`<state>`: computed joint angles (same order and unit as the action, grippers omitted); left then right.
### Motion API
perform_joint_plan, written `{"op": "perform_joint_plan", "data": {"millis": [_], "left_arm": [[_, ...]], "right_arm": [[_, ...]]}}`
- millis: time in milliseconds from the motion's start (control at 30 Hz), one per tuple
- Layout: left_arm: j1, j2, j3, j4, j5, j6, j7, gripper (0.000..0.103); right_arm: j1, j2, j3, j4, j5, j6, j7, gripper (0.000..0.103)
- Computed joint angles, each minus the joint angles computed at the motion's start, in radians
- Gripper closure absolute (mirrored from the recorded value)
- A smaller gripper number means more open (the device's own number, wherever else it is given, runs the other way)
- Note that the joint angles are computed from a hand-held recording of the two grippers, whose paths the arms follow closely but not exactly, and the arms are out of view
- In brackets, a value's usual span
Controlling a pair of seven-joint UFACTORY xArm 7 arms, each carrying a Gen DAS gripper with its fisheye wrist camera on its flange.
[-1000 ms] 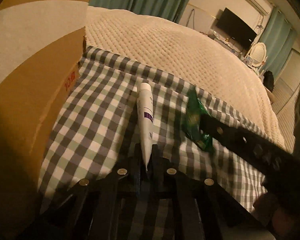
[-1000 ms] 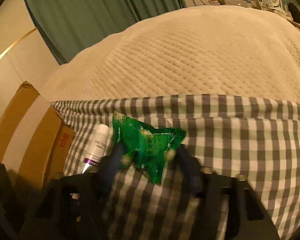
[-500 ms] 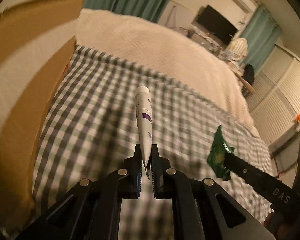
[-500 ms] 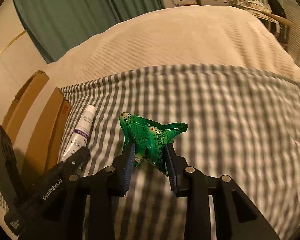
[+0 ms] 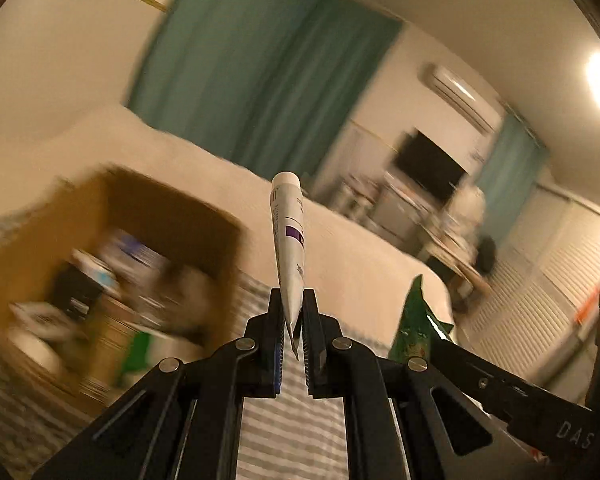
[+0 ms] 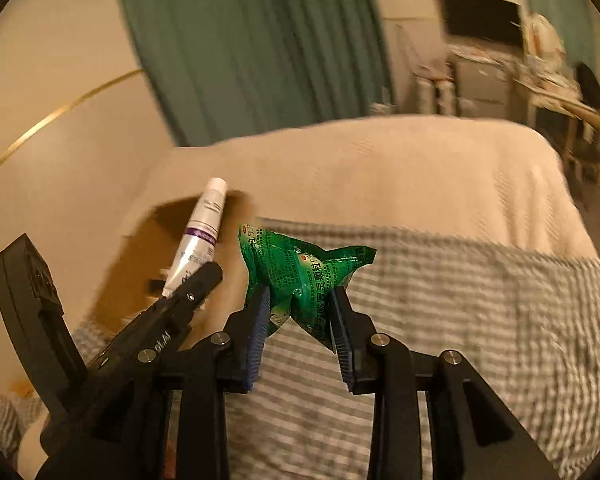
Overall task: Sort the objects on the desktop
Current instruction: 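Carry the tube and green packet into the cardboard box and open both tools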
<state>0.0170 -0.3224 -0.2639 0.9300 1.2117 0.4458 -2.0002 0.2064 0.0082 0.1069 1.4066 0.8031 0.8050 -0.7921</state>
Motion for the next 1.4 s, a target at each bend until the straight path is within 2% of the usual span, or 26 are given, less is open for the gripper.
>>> {"op": "perform_joint_plan", "data": {"millis": [67, 200, 267, 333, 367, 400, 433, 467, 500, 533, 567, 667, 733, 833, 867, 933, 967, 1033, 1067, 1100, 1200, 1300, 1400], "left_arm": [[0.005, -0.067, 0.037, -0.058, -0.063, 0.037, 0.063, 0.096], [0.032, -0.124, 0.132, -0.160, -0.204, 0.021, 0.273, 0.095], [0.052, -0.125, 0.144, -0.187, -0.243, 0.013, 0.322, 0.095], [0.055, -0.130, 0.159, -0.204, -0.286, 0.003, 0.412, 0.093], [0.045, -0.121, 0.157, -0.189, -0.318, 0.042, 0.488, 0.092], [0.047, -0.114, 0.137, -0.172, -0.332, 0.085, 0.531, 0.080], [0.048, -0.118, 0.120, -0.163, -0.344, 0.117, 0.573, 0.053], [0.058, -0.124, 0.096, -0.162, -0.336, 0.122, 0.579, 0.039], [0.076, -0.141, 0.066, -0.167, -0.315, 0.115, 0.556, 0.018], [0.089, -0.156, 0.038, -0.165, -0.308, 0.118, 0.541, 0.012], [0.095, -0.172, 0.014, -0.158, -0.309, 0.133, 0.533, 0.011], [0.077, -0.198, -0.031, -0.112, -0.369, 0.222, 0.580, 0.002], [0.066, -0.222, -0.075, -0.089, -0.379, 0.280, 0.593, 0.000], [0.062, -0.226, -0.165, -0.050, -0.351, 0.384, 0.576, 0.000], [0.057, -0.220, -0.175, -0.039, -0.344, 0.410, 0.580, 0.000], [0.029, -0.194, -0.201, -0.005, -0.355, 0.489, 0.598, 0.000], [0.009, -0.180, -0.206, 0.008, -0.373, 0.525, 0.602, 0.000], [-0.032, -0.166, -0.196, -0.001, -0.380, 0.524, 0.594, 0.000], [-0.053, -0.166, -0.191, -0.009, -0.381, 0.516, 0.587, 0.000], [-0.069, -0.161, -0.190, -0.010, -0.384, 0.516, 0.580, 0.000], [-0.106, -0.159, -0.177, -0.019, -0.385, 0.500, 0.570, 0.000], [-0.124, -0.149, -0.169, -0.011, -0.385, 0.517, 0.579, 0.000], [-0.132, -0.155, -0.160, -0.016, -0.382, 0.523, 0.563, 0.000]], "right_arm": [[0.030, 0.015, 0.028, 0.027, 0.000, 0.003, 0.015, 0.073], [0.107, 0.119, 0.089, 0.128, -0.088, -0.029, 0.107, 0.073], [0.144, 0.181, 0.111, 0.180, -0.160, -0.064, 0.166, 0.072], [0.174, 0.222, 0.127, 0.211, -0.218, -0.123, 0.210, 0.068], [0.185, 0.230, 0.132, 0.214, -0.243, -0.161, 0.227, 0.063], [0.188, 0.225, 0.139, 0.202, -0.253, -0.193, 0.230, 0.043], [0.184, 0.207, 0.148, 0.173, -0.247, -0.240, 0.212, 0.028], [0.181, 0.190, 0.154, 0.148, -0.242, -0.275, 0.199, 0.027], [0.178, 0.167, 0.154, 0.118, -0.244, -0.305, 0.190, 0.027], [0.177, 0.136, 0.146, 0.080, -0.266, -0.331, 0.199, 0.026], [0.173, 0.111, 0.137, 0.053, -0.280, -0.342, 0.209, 0.025], [0.149, 0.022, 0.109, -0.042, -0.247, -0.356, 0.220, 0.017], [0.133, -0.045, 0.077, -0.111, -0.227, -0.361, 0.234, 0.011], [0.118, -0.134, 0.022, -0.205, -0.195, -0.373, 0.217, 0.010], [0.115, -0.160, 0.012, -0.236, -0.202, -0.387, 0.228, 0.009], [0.106, -0.200, -0.012, -0.291, -0.225, -0.400, 0.249, 0.000], [0.100, -0.219, -0.018, -0.316, -0.251, -0.399, 0.271, 0.000], [0.084, -0.249, -0.021, -0.356, -0.321, -0.384, 0.321, 0.001], [0.078, -0.260, -0.017, -0.379, -0.356, -0.403, 0.345, 0.001], [0.073, -0.282, -0.007, -0.431, -0.390, -0.463, 0.368, 0.001], [0.119, -0.326, -0.057, -0.512, -0.376, -0.511, 0.343, 0.001], [0.148, -0.325, -0.098, -0.515, -0.346, -0.490, 0.349, 0.001], [0.140, -0.324, -0.095, -0.506, -0.359, -0.469, 0.375, 0.001]]}}
